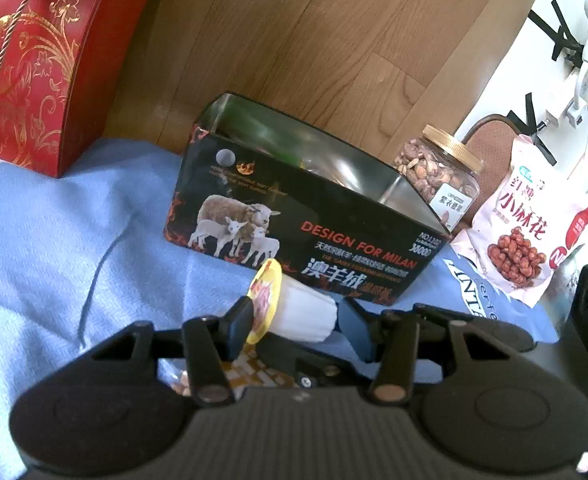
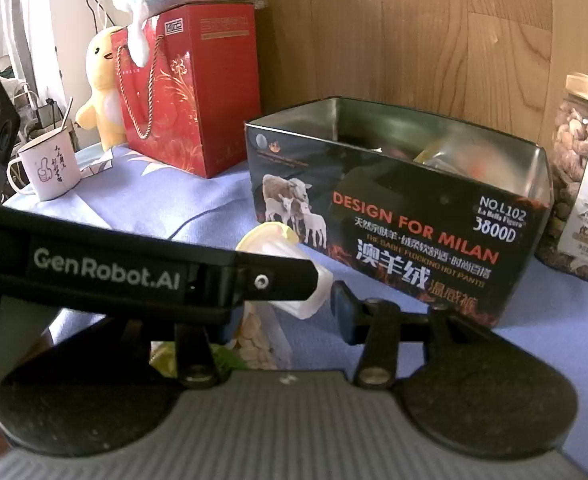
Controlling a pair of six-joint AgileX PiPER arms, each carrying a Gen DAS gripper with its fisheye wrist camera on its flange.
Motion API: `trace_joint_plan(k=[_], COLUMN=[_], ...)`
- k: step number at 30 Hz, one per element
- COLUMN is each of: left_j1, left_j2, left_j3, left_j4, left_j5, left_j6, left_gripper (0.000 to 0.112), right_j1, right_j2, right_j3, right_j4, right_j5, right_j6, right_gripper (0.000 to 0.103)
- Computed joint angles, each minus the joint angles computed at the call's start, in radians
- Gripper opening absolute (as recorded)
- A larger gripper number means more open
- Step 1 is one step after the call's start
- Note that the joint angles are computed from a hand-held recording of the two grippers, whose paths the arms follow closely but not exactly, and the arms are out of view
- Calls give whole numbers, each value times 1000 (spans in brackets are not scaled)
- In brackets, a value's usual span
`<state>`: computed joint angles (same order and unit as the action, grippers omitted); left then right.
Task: Organize snacks
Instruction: 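Hold the white cup beside the tin box with the left gripper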
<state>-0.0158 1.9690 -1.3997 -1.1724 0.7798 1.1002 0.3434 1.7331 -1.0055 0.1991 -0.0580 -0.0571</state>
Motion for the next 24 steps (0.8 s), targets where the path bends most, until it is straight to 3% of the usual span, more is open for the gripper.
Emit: trace_joint_plan(k=[6,10,13,24], left_j1=[1,1,1,2], left_j2=[1,-3,-3,-3], left_j3=[-1,3,3,2], left_j4=[-1,-3,-3,-3], left_j5=[2,3,3,5], left_j6=[0,3,3,2], left_gripper=[49,51,51,51], right_j1=[3,0,8,12], right_j2=[-1,0,-2,-4], right_j3=[2,3,5,8], right_j4=[71,-6,134,199], right_j5=[-4,-5,-9,-13], right_j6=[-73,-3,-140,-202], right_gripper=[51,51,51,50])
